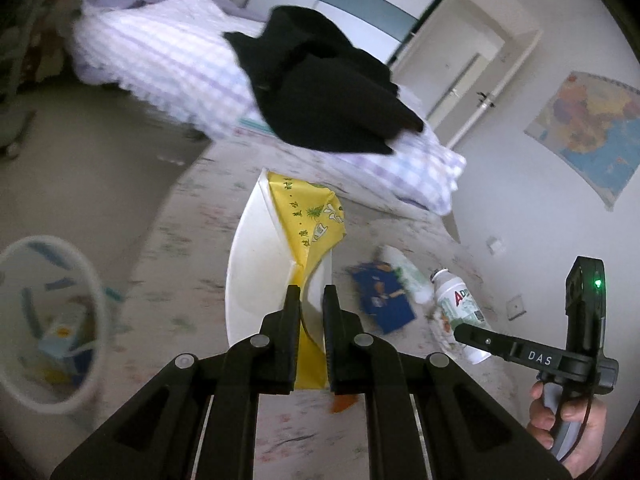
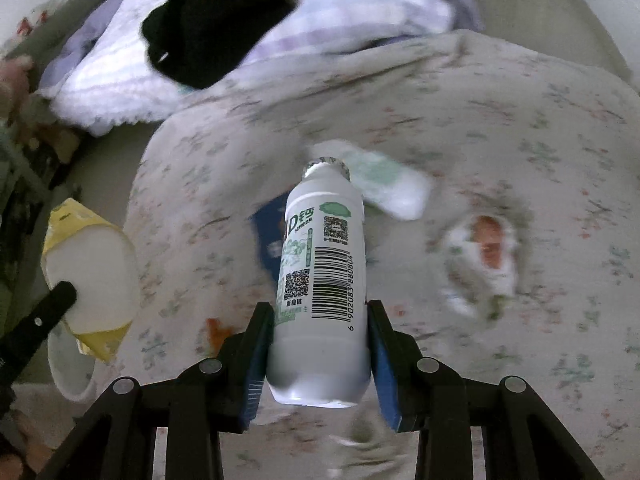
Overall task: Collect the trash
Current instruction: 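Carry the wrapper and bottle over the wastebasket with both tools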
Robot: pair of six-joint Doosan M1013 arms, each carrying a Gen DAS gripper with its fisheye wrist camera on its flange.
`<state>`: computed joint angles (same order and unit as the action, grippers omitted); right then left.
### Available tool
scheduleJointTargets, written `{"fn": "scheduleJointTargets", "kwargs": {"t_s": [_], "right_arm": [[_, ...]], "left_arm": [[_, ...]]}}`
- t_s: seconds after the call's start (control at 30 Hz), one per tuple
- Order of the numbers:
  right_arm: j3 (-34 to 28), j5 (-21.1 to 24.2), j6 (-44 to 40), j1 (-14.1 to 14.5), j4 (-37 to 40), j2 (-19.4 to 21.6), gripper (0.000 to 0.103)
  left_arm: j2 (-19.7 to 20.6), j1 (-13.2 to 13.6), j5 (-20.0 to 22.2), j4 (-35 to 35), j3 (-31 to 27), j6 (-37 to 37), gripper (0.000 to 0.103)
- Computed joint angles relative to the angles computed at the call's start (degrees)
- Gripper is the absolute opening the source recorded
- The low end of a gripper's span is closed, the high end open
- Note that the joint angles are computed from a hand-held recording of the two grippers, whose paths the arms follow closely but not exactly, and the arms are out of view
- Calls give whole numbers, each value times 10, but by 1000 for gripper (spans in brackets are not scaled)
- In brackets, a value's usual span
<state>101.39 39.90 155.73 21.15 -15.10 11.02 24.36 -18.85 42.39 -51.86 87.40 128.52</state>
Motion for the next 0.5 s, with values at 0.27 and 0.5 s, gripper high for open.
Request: {"fn": "scheduleJointTargets", "kwargs": {"t_s": [0.27,0.5], "right_arm": [[-64,9,-43,26,17,51,40],[-112,13,-81,46,38,89,40]], "left_arm": [[-6,45,-1,24,4,-23,11],[-5,80,3,47,4,-43,11]]}}
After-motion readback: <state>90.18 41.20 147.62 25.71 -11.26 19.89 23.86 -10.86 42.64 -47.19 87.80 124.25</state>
